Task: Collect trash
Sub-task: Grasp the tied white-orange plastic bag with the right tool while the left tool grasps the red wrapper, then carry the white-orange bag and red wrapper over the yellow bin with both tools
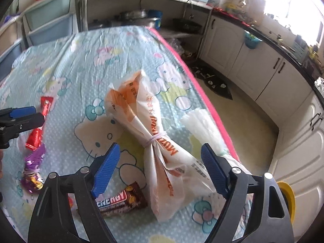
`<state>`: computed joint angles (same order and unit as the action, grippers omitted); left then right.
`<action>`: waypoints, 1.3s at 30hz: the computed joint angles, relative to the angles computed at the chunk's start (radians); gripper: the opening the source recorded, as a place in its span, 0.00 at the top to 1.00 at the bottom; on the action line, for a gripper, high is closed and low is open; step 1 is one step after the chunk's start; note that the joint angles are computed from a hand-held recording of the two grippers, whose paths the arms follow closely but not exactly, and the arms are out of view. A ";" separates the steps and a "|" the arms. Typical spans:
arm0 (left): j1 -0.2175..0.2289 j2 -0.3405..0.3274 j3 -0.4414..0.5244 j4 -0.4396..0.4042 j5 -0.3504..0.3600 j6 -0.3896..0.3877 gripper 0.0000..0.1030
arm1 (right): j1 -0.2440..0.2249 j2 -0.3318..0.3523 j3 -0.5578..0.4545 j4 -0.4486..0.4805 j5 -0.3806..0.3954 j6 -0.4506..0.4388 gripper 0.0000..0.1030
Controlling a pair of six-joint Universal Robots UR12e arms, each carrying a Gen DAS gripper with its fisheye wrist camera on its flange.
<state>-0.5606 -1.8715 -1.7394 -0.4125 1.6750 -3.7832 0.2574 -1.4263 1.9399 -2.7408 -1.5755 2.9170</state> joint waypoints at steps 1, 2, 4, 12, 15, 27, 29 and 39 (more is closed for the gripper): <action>0.000 -0.003 0.004 -0.011 -0.001 0.003 0.32 | 0.003 0.009 -0.010 0.019 -0.007 -0.011 0.30; -0.002 -0.006 0.008 -0.022 0.004 0.003 0.36 | 0.005 0.013 -0.013 0.028 -0.010 -0.017 0.32; -0.006 -0.009 0.010 -0.031 0.020 0.008 0.40 | 0.009 0.022 -0.021 0.045 -0.027 -0.023 0.34; -0.011 -0.008 0.009 -0.059 0.074 0.033 0.73 | 0.008 0.038 -0.028 0.053 -0.044 -0.028 0.57; -0.007 -0.004 0.001 -0.051 0.069 0.044 0.78 | 0.003 0.037 -0.029 0.052 -0.021 -0.021 0.67; 0.004 0.030 -0.038 0.040 0.045 0.051 0.90 | -0.027 -0.034 0.041 -0.049 0.110 0.048 0.71; -0.003 0.034 -0.035 0.055 0.052 0.065 0.90 | -0.034 -0.049 0.054 -0.066 0.129 0.064 0.71; -0.047 0.025 0.010 0.112 0.044 0.132 0.90 | -0.078 -0.124 0.113 -0.107 0.173 0.120 0.71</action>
<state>-0.6079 -1.8466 -1.7293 -0.3005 1.7194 -3.6510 0.1792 -1.5508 2.0528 -2.8475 -1.4027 3.0370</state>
